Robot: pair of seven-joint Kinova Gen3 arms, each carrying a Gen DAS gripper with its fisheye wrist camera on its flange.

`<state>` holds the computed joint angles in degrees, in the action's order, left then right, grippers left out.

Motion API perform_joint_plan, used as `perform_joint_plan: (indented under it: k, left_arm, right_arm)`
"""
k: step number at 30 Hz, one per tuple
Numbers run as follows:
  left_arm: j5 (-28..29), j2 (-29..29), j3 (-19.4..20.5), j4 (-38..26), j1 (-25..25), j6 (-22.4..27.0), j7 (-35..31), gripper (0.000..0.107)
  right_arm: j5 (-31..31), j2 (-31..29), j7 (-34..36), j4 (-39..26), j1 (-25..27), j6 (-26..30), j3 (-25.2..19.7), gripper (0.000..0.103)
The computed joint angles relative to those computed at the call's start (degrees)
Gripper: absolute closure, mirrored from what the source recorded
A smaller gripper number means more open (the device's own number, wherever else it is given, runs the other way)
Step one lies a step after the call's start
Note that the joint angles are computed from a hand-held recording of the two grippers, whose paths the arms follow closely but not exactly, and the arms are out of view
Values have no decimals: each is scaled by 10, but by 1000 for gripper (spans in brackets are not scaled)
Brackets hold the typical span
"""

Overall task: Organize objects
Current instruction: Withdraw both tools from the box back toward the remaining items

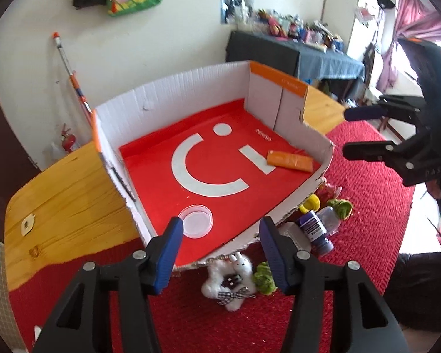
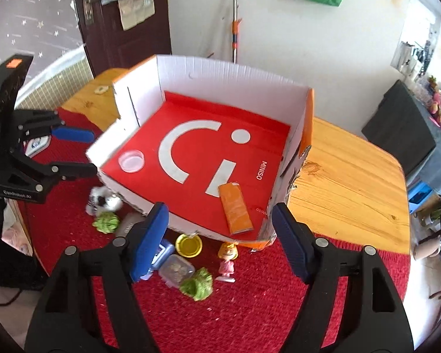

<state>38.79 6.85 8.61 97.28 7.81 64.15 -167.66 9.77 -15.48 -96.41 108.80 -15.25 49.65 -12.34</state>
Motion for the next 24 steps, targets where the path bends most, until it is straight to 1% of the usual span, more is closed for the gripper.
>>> perform_joint_plan:
  k: [2, 3, 4, 7, 10, 11, 12, 13, 15, 17, 18, 19, 22, 24]
  left_arm:
    - [24, -19, -7, 24, -10, -12, -19, 43]
    - [45, -35, -14, 44, -17, -21, -34, 41]
    - [58, -43, -20, 53, -22, -21, -44, 39]
    - [97, -64, -41, 81, -36, -10, -65, 37]
    - [139, -91, -62, 123, -46, -21, -92, 32]
    - [148, -97, -67, 133, -48, -22, -98, 29]
    - [160, -104, -74, 145, -51, -22, -105, 28]
    - [172, -111, -81, 159, -54, -24, -113, 25]
    - [195, -125, -92, 187, -58, -31, -133, 25]
    - [219, -141, -102, 218, -61, -46, -157, 21]
    - [234, -150, -108, 236, -63, -55, -172, 19]
    - [250, -157, -114, 255, -65, -62, -185, 16]
    - [283, -168, -130, 297, -75, -64, -227, 16]
    - [296, -175, -130, 319, -80, -75, -243, 16]
  right_arm:
    - [8, -19, -18, 13, 3, -9, -13, 31]
    - [10, -29, -26, 19, 3, -12, -17, 31]
    - [5, -49, -27, 23, 5, -6, -20, 31]
    - [5, -81, -51, 43, 14, -17, -34, 30]
    - [14, -116, -83, 65, 36, -31, -62, 28]
    - [16, -129, -95, 75, 43, -39, -71, 24]
    - [15, -141, -102, 82, 47, -44, -77, 23]
    - [16, -155, -114, 93, 56, -53, -86, 23]
    - [13, -173, -127, 107, 68, -64, -97, 23]
    - [10, -194, -140, 126, 79, -79, -108, 21]
    - [10, -204, -145, 137, 85, -91, -114, 17]
    - [11, -215, -149, 150, 92, -105, -121, 15]
    - [14, -247, -171, 194, 131, -155, -159, 14]
    - [1, -254, -180, 217, 140, -179, -165, 14]
